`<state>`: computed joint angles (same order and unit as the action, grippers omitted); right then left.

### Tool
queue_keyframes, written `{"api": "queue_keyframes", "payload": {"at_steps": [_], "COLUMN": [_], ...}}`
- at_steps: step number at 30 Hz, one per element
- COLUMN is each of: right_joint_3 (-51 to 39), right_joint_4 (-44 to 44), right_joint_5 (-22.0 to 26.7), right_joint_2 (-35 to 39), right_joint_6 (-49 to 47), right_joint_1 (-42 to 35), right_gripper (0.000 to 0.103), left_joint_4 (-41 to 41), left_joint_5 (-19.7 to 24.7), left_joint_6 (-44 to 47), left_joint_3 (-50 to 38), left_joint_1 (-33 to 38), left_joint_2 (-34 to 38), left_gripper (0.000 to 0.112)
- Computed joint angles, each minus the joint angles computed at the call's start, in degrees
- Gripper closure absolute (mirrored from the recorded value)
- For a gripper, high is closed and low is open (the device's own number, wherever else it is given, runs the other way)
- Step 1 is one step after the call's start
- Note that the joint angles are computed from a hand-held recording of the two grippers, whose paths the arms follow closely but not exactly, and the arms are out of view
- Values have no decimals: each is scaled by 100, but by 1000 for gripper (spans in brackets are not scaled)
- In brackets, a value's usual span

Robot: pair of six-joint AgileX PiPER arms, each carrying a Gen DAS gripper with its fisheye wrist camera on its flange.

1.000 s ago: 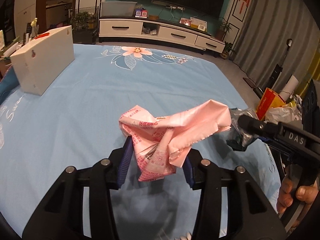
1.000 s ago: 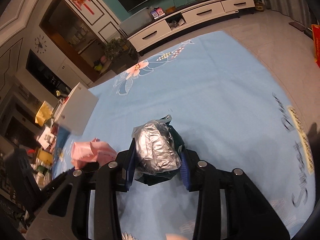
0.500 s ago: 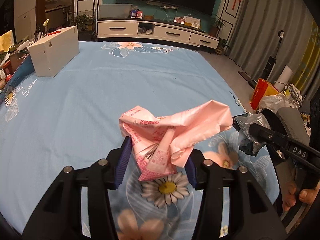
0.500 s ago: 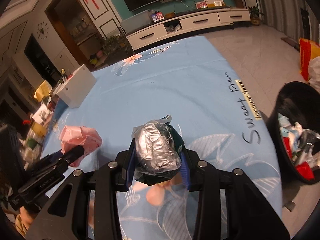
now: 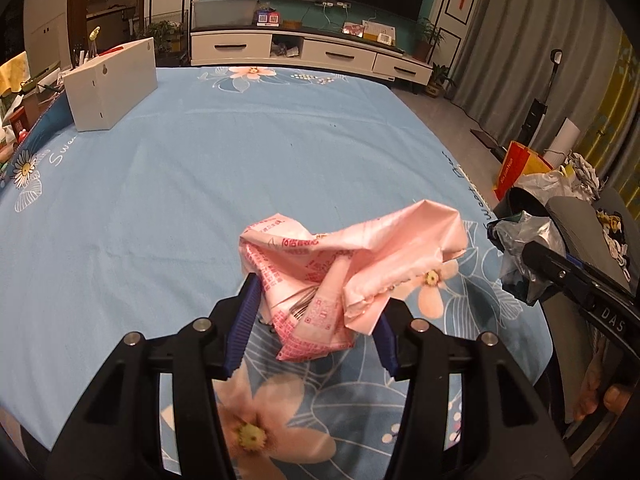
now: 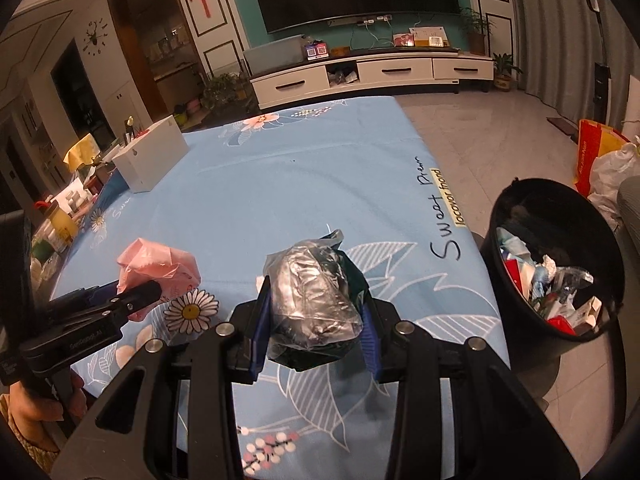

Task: Collect trash
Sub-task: 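Carry the pink bag and black bag over the black bin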

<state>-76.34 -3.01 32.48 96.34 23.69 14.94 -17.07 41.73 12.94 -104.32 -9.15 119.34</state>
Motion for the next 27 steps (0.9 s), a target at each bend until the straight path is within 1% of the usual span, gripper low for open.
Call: {"api": "queue_keyframes", "payload": {"at_steps": [7, 15, 27], "right_joint_3": [345, 623, 921], "right_joint_4": [-129, -183, -131], "right_joint_5": [-114, -290, -466], "right_joint_2": [-271, -461, -676], "right_joint_6": [164, 219, 160], "right_joint_1": [-23, -112, -430], "right_gripper": [64, 64, 64], "left_joint_4": [-14, 50, 329], "left_joint_5": [-33, -14, 119], "left_joint_6": [90, 113, -17], "left_joint_3": [185, 163, -261], "left_joint_1": [-102, -285, -646], "left_joint_2": [-129, -99, 81], "left_gripper": [58, 58, 58]}}
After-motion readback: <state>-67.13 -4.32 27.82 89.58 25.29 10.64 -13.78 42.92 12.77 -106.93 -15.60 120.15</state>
